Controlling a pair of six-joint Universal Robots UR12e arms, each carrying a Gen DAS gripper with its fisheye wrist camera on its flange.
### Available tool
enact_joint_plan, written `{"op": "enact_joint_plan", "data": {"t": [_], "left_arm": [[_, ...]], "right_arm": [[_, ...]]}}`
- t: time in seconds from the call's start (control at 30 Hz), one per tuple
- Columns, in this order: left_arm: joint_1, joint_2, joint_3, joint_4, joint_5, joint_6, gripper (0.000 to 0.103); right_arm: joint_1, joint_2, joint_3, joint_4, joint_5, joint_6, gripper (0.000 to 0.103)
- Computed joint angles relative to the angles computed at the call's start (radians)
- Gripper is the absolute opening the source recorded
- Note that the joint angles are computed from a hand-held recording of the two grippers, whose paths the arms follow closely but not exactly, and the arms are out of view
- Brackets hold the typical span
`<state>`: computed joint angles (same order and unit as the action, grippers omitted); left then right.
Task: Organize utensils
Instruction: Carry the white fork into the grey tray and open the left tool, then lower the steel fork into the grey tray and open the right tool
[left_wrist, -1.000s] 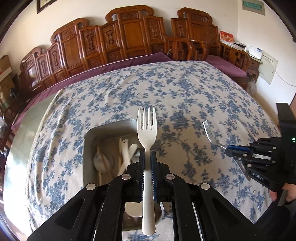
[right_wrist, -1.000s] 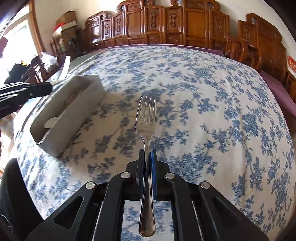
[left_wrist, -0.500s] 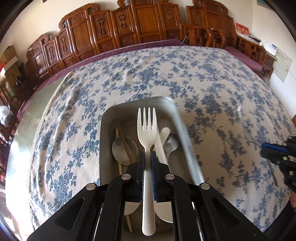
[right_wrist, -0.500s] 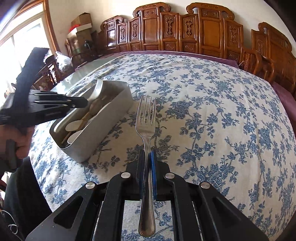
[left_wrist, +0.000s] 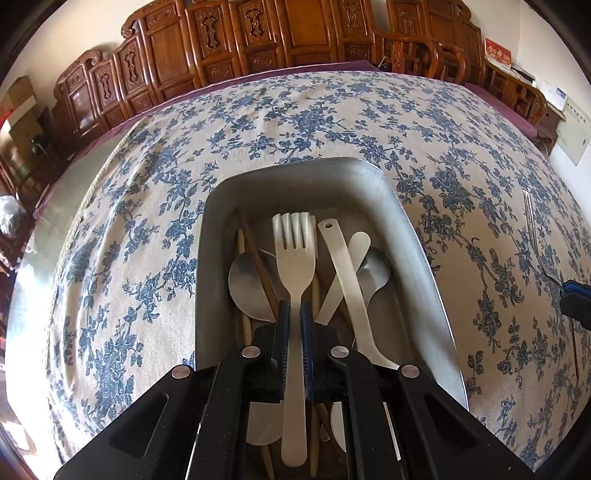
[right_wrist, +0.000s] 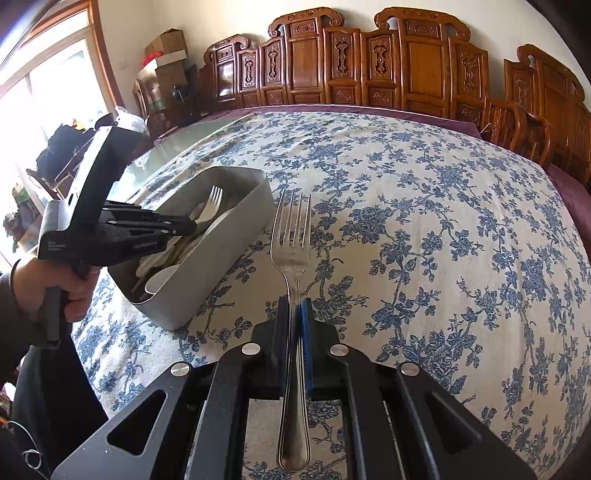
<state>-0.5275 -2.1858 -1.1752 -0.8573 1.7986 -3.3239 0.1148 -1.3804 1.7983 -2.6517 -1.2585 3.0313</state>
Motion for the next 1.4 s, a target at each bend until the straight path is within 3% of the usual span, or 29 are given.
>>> {"op": "enact_joint_plan", "data": {"t": [0.13,0.5,0.97,1.03,1.1,1.4], "left_arm": [[0.002,0.012,-0.013,0.012,-0.003,0.005,0.019],[0.017,0.095,-0.094,0.099,-0.011,0.036,0.024],[0.048,0.181,-0.172,0.196,-0.032,0.036,0.024],[0.053,0.188,-0.179,0.202,-0.036,0.038,0.026],[0.058,0.196,-0.19,0.214,-0.037,0.041,0.035],[0.078,0.235,-0.243,0.23,-0.049,0.056,0.04]], "right_arm": [[0.005,0.0,-0.003,0.001,-0.004,-0.004,0.008],[0.044,0.017,-0.055,0.011,-0.021,-0.008,0.008],[0.123,0.102,-0.212,0.058,-0.033,0.006,0.008],[0.131,0.114,-0.23,0.066,-0.037,0.016,0.008],[0.139,0.129,-0.25,0.076,-0.039,0.031,0.008],[0.168,0.187,-0.311,0.111,-0.081,0.094,0.008]]}}
